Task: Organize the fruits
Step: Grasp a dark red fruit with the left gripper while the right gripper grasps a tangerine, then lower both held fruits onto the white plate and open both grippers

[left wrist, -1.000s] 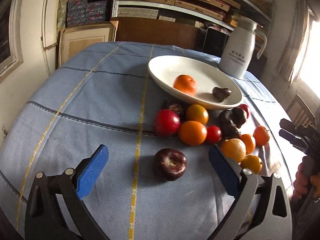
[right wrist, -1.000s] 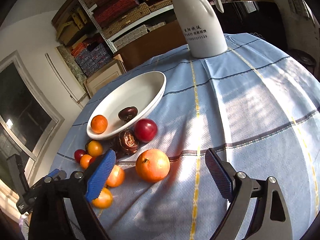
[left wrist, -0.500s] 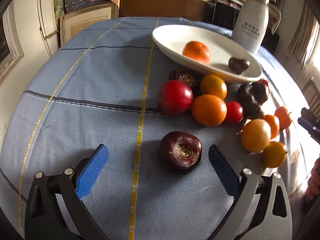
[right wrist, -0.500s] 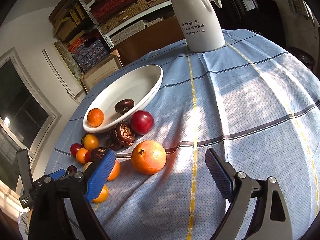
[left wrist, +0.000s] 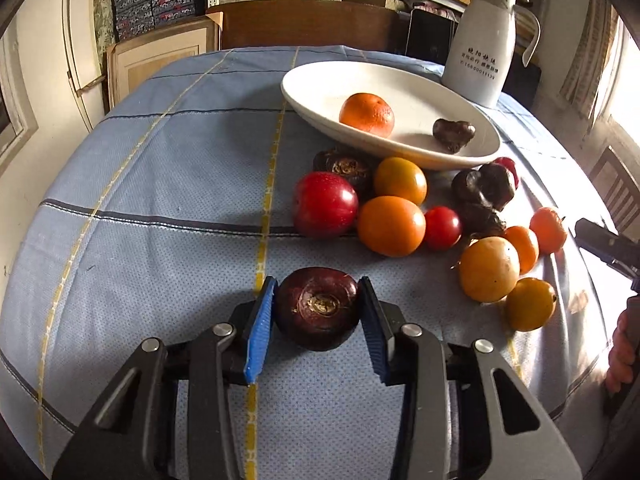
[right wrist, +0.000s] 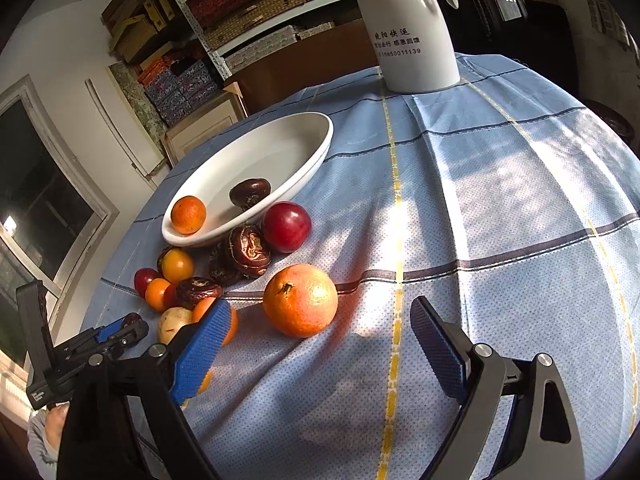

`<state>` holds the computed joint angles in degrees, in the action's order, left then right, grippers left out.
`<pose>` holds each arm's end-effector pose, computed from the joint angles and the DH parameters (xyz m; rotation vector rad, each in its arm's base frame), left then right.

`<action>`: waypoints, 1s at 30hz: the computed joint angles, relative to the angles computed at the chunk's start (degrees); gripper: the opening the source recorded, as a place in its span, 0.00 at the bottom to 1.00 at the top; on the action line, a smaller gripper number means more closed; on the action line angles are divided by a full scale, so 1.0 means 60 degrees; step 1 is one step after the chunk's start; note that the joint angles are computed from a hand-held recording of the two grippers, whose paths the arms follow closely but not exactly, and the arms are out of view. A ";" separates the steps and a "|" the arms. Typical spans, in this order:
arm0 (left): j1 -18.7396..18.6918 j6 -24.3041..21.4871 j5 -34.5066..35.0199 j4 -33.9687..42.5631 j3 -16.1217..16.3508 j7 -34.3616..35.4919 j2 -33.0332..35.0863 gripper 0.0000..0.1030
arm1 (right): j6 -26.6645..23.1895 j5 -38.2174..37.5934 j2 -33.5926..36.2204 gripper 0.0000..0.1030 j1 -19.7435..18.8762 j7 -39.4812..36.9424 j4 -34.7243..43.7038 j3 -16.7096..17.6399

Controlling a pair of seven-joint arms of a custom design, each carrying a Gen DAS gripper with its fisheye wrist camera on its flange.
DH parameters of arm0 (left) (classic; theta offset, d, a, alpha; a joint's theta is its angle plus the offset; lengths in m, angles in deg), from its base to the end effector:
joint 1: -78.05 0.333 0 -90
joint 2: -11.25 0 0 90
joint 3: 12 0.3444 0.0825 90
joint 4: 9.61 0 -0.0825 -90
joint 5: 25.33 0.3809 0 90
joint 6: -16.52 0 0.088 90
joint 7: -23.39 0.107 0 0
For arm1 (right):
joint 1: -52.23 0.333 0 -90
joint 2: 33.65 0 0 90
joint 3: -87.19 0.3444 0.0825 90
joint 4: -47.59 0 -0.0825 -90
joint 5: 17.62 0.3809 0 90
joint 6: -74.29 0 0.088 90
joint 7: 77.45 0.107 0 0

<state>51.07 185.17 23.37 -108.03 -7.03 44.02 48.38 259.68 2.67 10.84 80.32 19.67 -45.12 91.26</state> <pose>0.6405 -0.3227 0.2853 -1.8556 1.8534 -0.7091 0.6622 0.3610 0.2869 -1.6628 1.6178 -0.2620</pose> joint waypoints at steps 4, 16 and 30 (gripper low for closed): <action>0.0066 0.0258 -0.0089 -0.0068 0.0018 -0.0038 0.0000 0.39 | -0.0656 -0.0218 0.0115 0.79 0.0591 0.0058 0.0330 -0.0687; -0.0005 0.0277 -0.0273 -0.0028 0.0055 0.0248 0.0050 0.39 | -0.1460 -0.0830 0.0560 0.44 0.0491 0.0269 0.1168 -0.0686; -0.0128 0.0922 -0.0560 0.1265 0.0502 0.0665 0.0310 0.39 | -0.0546 -0.0340 0.0601 0.42 -0.0998 -0.0865 0.1683 0.1331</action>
<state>50.30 190.70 20.02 -100.44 -4.02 48.01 50.25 256.40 0.63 14.45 74.33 14.48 -35.03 99.25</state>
